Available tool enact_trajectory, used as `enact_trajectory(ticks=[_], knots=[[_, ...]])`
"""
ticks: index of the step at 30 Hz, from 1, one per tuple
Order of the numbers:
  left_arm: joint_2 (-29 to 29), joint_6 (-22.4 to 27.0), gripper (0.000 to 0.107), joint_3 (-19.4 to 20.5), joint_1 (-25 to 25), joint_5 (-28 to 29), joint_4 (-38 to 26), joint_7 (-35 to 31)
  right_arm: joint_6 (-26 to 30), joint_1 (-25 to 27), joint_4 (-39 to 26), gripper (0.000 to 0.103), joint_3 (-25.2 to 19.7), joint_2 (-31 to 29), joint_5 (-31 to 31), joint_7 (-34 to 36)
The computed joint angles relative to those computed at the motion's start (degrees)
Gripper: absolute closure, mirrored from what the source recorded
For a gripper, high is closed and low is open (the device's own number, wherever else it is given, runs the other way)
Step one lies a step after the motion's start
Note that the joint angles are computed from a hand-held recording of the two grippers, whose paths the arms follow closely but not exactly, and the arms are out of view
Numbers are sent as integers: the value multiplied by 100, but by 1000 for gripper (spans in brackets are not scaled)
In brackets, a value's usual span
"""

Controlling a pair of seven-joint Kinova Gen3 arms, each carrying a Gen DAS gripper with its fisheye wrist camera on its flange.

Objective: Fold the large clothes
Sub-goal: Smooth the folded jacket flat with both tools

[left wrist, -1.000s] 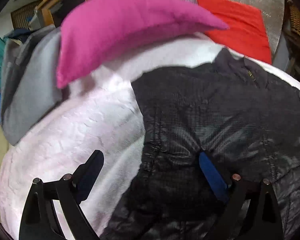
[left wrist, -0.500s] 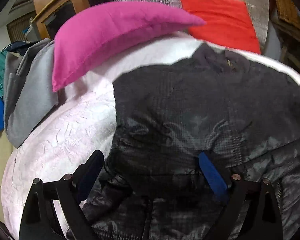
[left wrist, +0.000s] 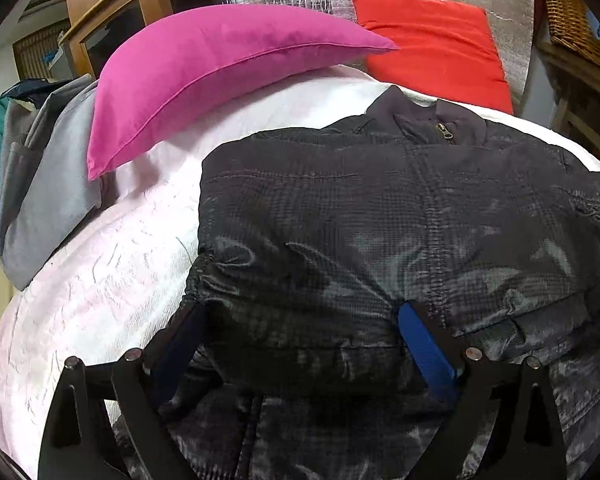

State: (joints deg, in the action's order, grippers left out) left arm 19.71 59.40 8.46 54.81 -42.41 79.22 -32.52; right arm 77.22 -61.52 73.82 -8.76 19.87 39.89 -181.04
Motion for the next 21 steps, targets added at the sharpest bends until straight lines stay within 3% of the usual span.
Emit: enact_trajectory(ticks=[14, 18, 21], knots=[[4, -235, 8, -34, 62, -270, 184, 287, 224, -120, -51, 19, 5, 65, 118, 35], [-22, -273, 8, -14, 11, -202, 193, 246, 97, -8, -34, 19, -18, -50, -39, 108], [-76, -333, 8, -4, -29, -155, 236, 228, -171, 40, 206, 19, -53, -350, -9, -216]])
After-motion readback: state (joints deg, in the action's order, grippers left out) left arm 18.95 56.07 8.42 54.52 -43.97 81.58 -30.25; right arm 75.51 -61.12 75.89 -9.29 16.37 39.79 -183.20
